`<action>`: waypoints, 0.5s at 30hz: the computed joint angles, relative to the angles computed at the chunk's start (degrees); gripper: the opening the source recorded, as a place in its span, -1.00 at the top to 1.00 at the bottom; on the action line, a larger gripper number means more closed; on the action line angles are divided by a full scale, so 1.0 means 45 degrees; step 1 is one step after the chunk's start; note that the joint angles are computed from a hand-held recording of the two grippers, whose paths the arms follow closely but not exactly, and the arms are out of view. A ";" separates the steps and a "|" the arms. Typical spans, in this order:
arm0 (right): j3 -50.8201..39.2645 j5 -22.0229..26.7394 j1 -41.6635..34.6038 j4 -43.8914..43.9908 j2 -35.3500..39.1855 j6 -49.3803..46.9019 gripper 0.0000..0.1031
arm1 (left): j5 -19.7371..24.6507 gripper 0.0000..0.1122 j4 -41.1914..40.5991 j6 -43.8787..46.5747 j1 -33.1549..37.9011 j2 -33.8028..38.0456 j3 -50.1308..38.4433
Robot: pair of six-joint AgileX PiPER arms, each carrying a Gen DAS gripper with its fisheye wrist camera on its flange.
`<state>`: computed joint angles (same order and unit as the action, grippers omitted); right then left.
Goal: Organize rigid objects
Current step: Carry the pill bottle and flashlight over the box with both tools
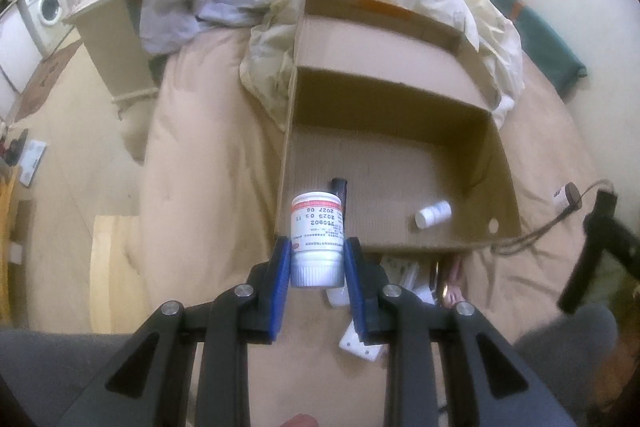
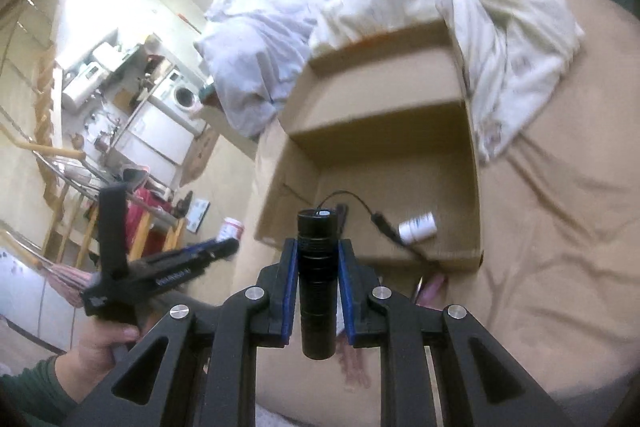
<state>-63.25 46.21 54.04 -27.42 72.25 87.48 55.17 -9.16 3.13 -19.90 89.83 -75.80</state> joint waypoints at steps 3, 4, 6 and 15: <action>-0.0585 0.0168 -0.0662 0.0233 0.0108 -0.1045 0.60 | -0.0054 0.57 0.0352 -0.0236 -0.0323 0.0342 -0.0522; -0.0644 0.0012 -0.0968 0.0460 0.0135 -0.1401 0.60 | -0.0027 0.57 0.0417 -0.0272 -0.0409 0.0474 -0.0699; -0.0465 -0.0816 -0.1864 0.1273 0.0151 -0.2229 0.60 | -0.0037 0.57 0.0621 -0.0380 -0.0666 0.0836 -0.1133; -0.0161 -0.2918 -0.4167 0.3041 0.1722 -0.4565 0.60 | -0.0530 0.57 0.1761 -0.0966 -0.1669 0.2898 -0.2561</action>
<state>-63.97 33.08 35.29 -13.73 80.00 66.93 52.79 -1.23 -1.21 -27.41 102.87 -87.32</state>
